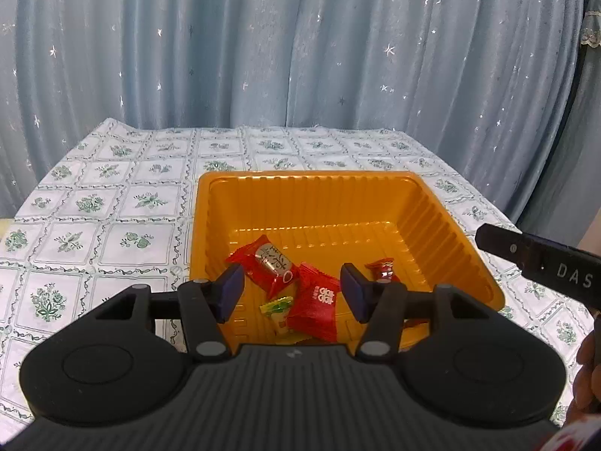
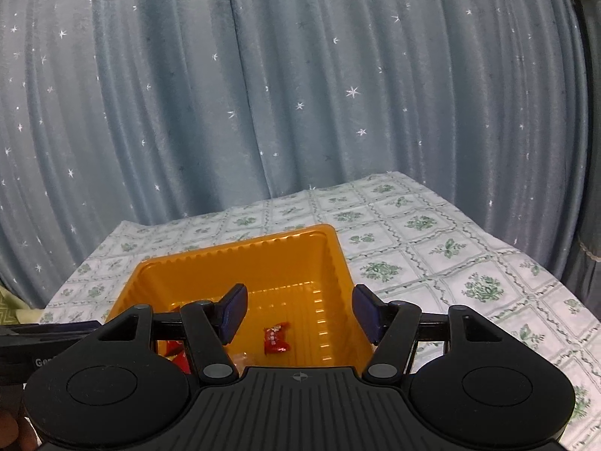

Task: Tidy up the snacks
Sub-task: 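Move both tools back from the tray toward the remaining snacks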

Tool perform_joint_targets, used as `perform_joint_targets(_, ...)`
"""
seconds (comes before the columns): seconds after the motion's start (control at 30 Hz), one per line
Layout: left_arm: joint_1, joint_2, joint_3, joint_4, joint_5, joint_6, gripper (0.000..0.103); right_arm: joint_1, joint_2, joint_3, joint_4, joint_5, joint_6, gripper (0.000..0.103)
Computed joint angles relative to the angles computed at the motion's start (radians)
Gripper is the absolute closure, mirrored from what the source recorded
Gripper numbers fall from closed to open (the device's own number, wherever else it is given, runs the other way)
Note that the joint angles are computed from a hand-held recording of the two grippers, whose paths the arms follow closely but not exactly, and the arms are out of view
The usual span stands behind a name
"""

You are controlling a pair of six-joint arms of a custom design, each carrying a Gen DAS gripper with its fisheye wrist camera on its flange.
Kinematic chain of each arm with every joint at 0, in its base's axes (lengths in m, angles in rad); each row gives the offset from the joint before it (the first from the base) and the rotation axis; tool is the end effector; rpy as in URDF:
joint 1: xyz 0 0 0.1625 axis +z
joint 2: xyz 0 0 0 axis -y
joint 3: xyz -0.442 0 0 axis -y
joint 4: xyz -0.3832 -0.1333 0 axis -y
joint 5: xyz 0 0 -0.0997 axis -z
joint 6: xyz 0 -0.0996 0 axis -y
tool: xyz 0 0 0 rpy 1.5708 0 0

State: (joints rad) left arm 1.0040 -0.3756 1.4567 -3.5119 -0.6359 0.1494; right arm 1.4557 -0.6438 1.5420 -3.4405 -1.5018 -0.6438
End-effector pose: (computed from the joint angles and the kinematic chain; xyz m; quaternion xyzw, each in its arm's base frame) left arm -0.1965 -0.7062 0.0234 0.1085 0.8258 -0.4489 0.3236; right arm 0.0553 -0.7418 0.1543 0.2465 -0.8489 0.4447 0.1445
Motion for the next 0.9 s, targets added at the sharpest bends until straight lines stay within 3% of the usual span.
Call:
perform_joint_targets(0.27, -0.051, -0.034, 0.111, -0.066, 0.024, -0.050, 0.049, -0.007, -0.061, 0.090, -0.058, -0.018, 0.034, 0.041)
perform_joint_targets(0.47, -0.098, -0.065, 0.209, -0.101, 0.060, -0.122, 0.049, -0.024, -0.140, 0.197, -0.067, 0.009, 0.084, 0.041)
perform_joint_targets(0.7, -0.166, -0.098, 0.337, -0.099, 0.104, -0.252, 0.049, -0.052, -0.225, 0.325, -0.117, 0.032, 0.115, 0.036)
perform_joint_targets(0.9, -0.237, -0.122, 0.454, -0.078, 0.133, -0.389, 0.049, -0.093, -0.299, 0.440, -0.085, 0.030, 0.151, 0.033)
